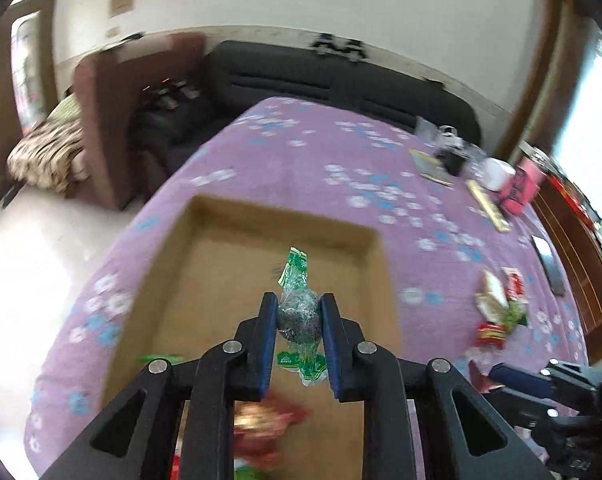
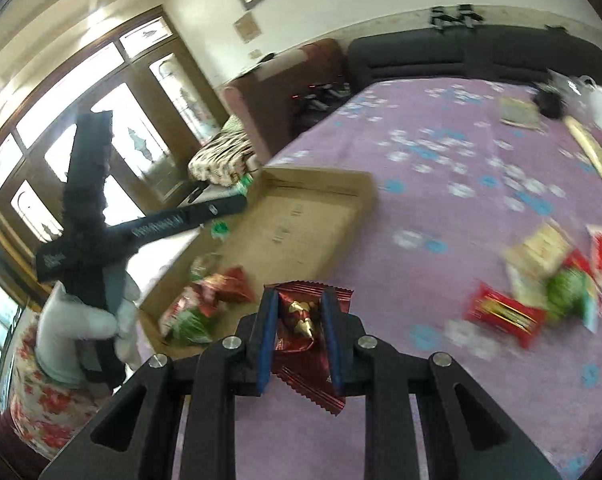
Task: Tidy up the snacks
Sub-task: 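Grasp the green candy bag with the left gripper while the right grasps a red candy, then release both candies into the tray by opening both grippers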
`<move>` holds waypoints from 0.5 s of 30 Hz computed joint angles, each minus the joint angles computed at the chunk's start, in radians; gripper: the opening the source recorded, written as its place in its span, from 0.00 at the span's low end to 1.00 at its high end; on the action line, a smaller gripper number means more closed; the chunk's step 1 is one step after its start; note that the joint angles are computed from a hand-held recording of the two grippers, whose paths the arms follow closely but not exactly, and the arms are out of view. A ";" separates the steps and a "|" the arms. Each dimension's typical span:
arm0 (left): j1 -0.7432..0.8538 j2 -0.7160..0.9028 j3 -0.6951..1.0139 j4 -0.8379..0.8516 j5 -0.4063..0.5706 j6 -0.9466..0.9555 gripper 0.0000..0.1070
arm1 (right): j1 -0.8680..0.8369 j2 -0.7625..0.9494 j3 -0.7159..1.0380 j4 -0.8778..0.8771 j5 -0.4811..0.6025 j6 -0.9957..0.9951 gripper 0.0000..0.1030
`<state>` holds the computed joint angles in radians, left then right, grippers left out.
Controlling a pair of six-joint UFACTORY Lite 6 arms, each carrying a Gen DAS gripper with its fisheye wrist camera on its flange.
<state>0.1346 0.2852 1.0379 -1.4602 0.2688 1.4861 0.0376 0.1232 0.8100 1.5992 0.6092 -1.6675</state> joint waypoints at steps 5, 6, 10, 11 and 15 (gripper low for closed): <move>0.123 0.107 0.053 0.025 0.060 -0.001 0.20 | 0.220 0.119 0.134 0.067 -0.170 0.027 0.21; 0.131 0.122 0.064 0.033 0.063 -0.006 0.21 | 0.254 0.154 0.166 0.077 -0.199 0.035 0.21; 0.169 0.168 0.102 0.044 0.094 -0.036 0.21 | 0.339 0.273 0.278 0.068 -0.292 0.094 0.21; 0.184 0.173 0.107 0.045 0.113 -0.043 0.22 | 0.351 0.280 0.284 0.074 -0.306 0.096 0.21; 0.230 0.158 0.102 0.036 0.194 -0.059 0.36 | 0.338 0.265 0.268 0.113 -0.283 0.058 0.34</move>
